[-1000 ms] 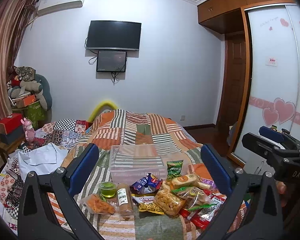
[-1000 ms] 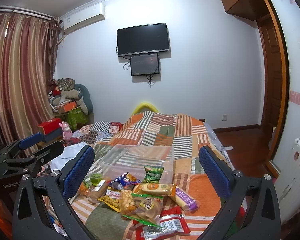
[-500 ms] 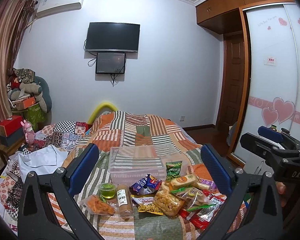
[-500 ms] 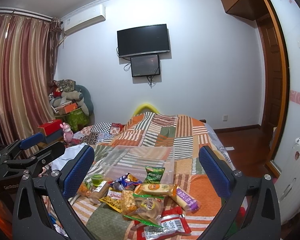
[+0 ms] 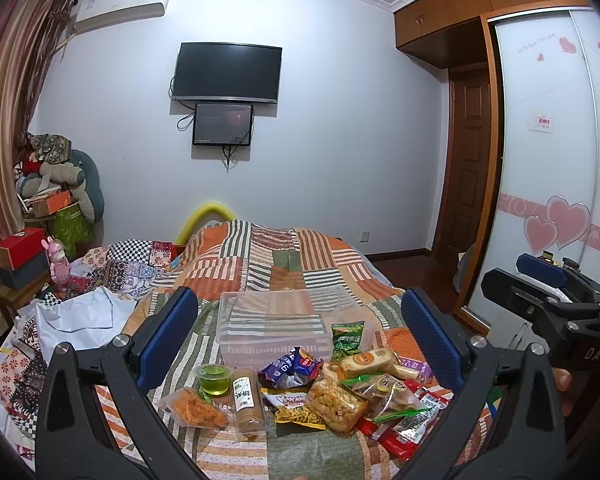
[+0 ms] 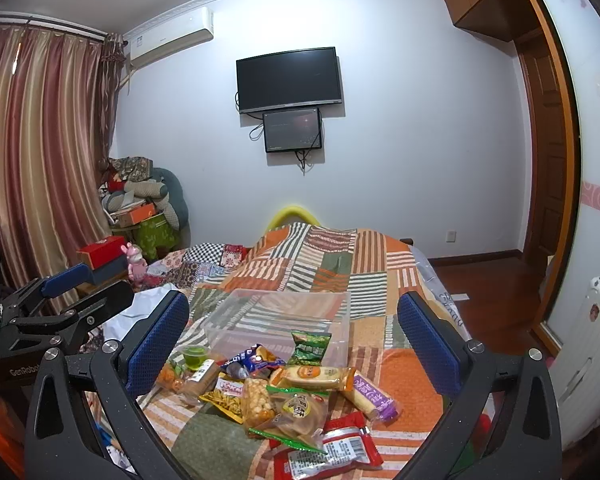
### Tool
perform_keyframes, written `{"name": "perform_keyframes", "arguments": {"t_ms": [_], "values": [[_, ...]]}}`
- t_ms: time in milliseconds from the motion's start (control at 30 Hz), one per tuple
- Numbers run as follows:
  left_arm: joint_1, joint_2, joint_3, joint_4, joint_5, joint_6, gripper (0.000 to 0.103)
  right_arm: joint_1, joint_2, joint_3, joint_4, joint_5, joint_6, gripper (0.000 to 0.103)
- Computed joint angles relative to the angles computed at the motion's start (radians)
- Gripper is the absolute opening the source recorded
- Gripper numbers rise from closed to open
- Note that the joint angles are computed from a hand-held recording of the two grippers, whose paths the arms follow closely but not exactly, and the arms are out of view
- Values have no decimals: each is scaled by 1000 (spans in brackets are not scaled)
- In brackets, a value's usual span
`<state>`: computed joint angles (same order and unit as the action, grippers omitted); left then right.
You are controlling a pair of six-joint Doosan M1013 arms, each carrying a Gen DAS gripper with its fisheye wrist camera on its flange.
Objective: Organize snacks
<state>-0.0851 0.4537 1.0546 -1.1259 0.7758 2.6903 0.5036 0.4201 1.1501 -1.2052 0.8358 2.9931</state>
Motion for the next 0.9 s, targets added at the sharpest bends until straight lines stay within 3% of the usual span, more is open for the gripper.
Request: {"name": "perform_keyframes", "arguments": {"t_ms": [900], "values": [[0, 21, -28, 62, 10, -55, 103, -12, 11, -13, 53, -5, -36, 103]]}}
